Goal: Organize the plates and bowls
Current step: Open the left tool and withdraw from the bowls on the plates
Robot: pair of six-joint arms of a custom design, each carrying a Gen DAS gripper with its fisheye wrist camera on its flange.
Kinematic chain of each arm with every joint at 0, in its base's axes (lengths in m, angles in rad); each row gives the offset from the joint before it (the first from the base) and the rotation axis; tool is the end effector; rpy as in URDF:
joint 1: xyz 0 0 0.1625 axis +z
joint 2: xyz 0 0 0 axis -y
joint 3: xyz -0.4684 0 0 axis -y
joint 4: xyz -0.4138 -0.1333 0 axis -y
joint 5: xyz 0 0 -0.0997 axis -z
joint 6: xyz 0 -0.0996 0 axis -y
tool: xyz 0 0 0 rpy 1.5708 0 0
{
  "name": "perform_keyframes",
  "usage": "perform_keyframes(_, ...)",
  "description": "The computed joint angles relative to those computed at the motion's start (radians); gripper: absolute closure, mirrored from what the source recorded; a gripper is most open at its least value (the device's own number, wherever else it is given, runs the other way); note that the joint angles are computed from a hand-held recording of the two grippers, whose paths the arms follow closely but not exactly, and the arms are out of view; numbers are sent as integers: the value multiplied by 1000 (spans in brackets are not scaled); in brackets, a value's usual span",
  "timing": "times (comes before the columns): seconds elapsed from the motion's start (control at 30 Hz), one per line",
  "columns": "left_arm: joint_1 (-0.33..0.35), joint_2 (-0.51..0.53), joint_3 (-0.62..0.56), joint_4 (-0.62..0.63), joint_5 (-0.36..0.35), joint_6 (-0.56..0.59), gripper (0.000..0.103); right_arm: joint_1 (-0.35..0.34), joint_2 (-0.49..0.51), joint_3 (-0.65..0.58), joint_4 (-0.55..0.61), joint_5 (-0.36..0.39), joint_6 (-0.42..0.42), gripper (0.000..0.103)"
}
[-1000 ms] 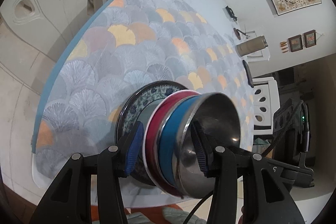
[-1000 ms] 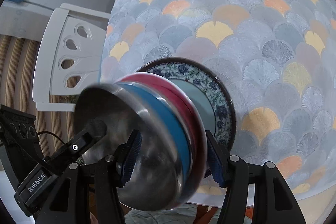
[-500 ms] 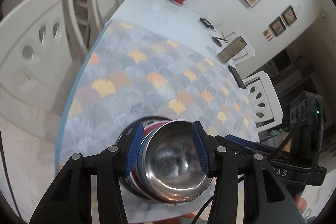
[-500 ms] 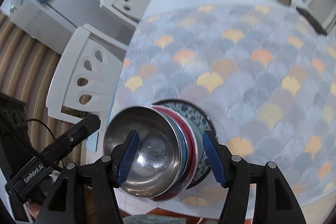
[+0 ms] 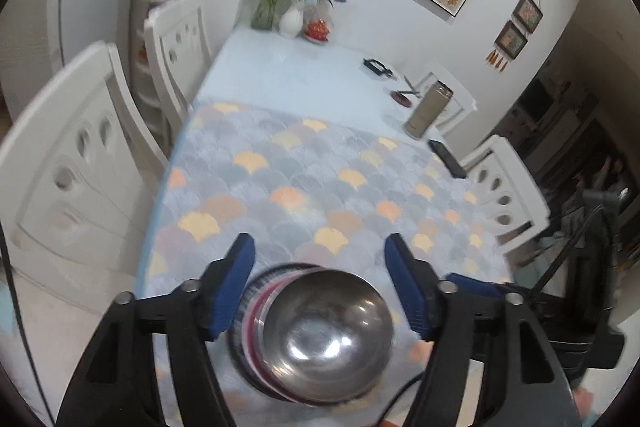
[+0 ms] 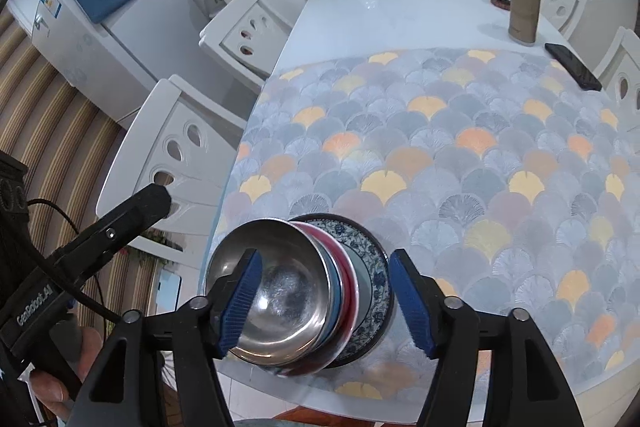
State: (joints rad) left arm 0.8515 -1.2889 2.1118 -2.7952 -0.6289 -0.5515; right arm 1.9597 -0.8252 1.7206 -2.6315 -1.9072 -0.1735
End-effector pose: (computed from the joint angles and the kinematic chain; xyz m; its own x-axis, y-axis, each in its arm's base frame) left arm -0.1859 -0.5369 0.2941 -0.8720 -0.2352 -0.4292 0.1756 0.6683 -0.7229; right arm 0.3547 -0.6007 0.1073 -0.8161 -0.4606 0.3491 -0.5227 0.8459 -0.1059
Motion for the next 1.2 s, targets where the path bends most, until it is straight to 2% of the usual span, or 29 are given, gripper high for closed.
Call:
perform_keyframes(0.1,-18,14,-10,44,74,8,36,1,-3,9,-28,-6,-4,29)
perform_keyframes(0.23,-36,22,-16,82,154,-3,28,3,2,9,-28,-29,-7,29)
perform_keyframes(0.37,-30,9,-32,148,147,-35,26,2,6,1,-18,-33,-5,29)
perform_keyframes(0.5,-41,6,-32,203,191,-71,26,3,6,0,-15,-30,-11,29)
perform_keyframes(0.6,-57,15,-30,243,249,-93,25,4,5,4,-16,-36,-15,29)
perform_keyframes(0.67,-69,25,-25,254,301,-98,18,6,4,7,-16,-41,-20,29)
perform_keyframes(0.7,-76,29,-22,273,329,-112,14,8,4,9,-18,-45,-25,29)
perform_keyframes(0.77,-82,28,-32,392,367,-193,13,12,4,11,-23,-50,-34,29)
perform_keyframes(0.83,-81,24,-46,490,375,-260,13,15,3,15,-27,-55,-43,29)
perform_keyframes(1.07,-75,18,-43,453,329,-249,13,26,-3,37,-74,-91,-88,28)
perform_keyframes(1.2,-77,20,-48,481,324,-270,13,21,-5,36,-75,-92,-85,27)
